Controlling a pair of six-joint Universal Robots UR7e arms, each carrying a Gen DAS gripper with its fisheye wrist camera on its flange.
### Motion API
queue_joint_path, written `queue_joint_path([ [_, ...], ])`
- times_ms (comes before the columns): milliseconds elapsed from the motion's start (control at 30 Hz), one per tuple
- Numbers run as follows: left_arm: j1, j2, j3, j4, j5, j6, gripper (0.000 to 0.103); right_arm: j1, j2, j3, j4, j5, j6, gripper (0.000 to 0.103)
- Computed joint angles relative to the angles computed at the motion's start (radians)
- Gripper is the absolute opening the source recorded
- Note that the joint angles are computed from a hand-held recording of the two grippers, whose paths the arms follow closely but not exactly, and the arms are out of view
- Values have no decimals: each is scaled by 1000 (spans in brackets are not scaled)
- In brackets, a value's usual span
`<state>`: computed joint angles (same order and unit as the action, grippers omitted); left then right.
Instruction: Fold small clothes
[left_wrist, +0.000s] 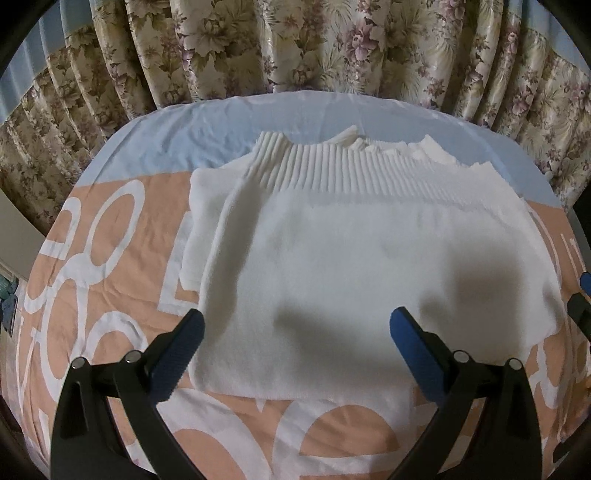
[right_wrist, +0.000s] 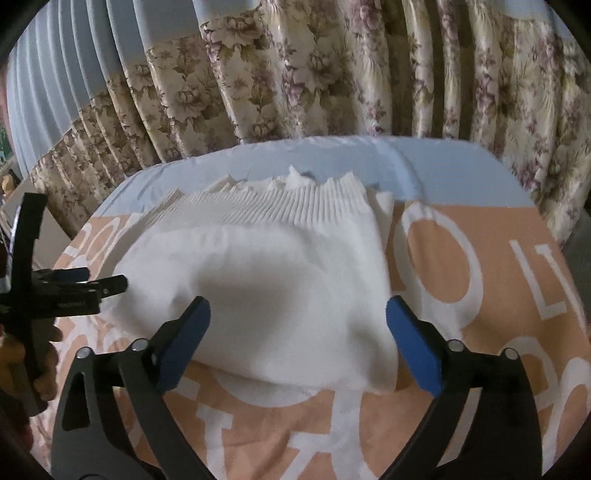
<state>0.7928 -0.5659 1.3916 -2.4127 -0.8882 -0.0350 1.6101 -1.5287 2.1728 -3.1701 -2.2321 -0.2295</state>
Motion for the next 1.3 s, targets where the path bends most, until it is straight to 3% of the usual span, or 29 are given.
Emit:
queue_joint_path([
  [200,4,13,-34,18,-9,-23,101,2,28,-11,-58,-59,-66,100],
  [333,-4,23,-36,-13,8,-18,101,-18,13,-20,-1,-48,-41,100],
  [433,-6,29,-36,-29,-26,15,101,-44,-14,-17,1,-29,-15,100],
  [567,-8,58,-54,-7,-64,43,101,-118,-71,-31,114,39,86,100],
  [667,-6,89,-80,31,-69,49,101,-172,-87,-48,187,112,109,100],
  [867,0,134,-115,62,-53,52,101,-268,-105,-62,293,359,105,96],
  [1100,-5,147,-113,43,-28,60,101,-300,-77,-104,364,445,81,88],
  [1167,-6,148,-114,41,-26,58,101,-297,-69,-114,378,452,68,79],
  [1300,-9,161,-127,21,-14,84,101,-267,-60,-119,400,382,66,70],
])
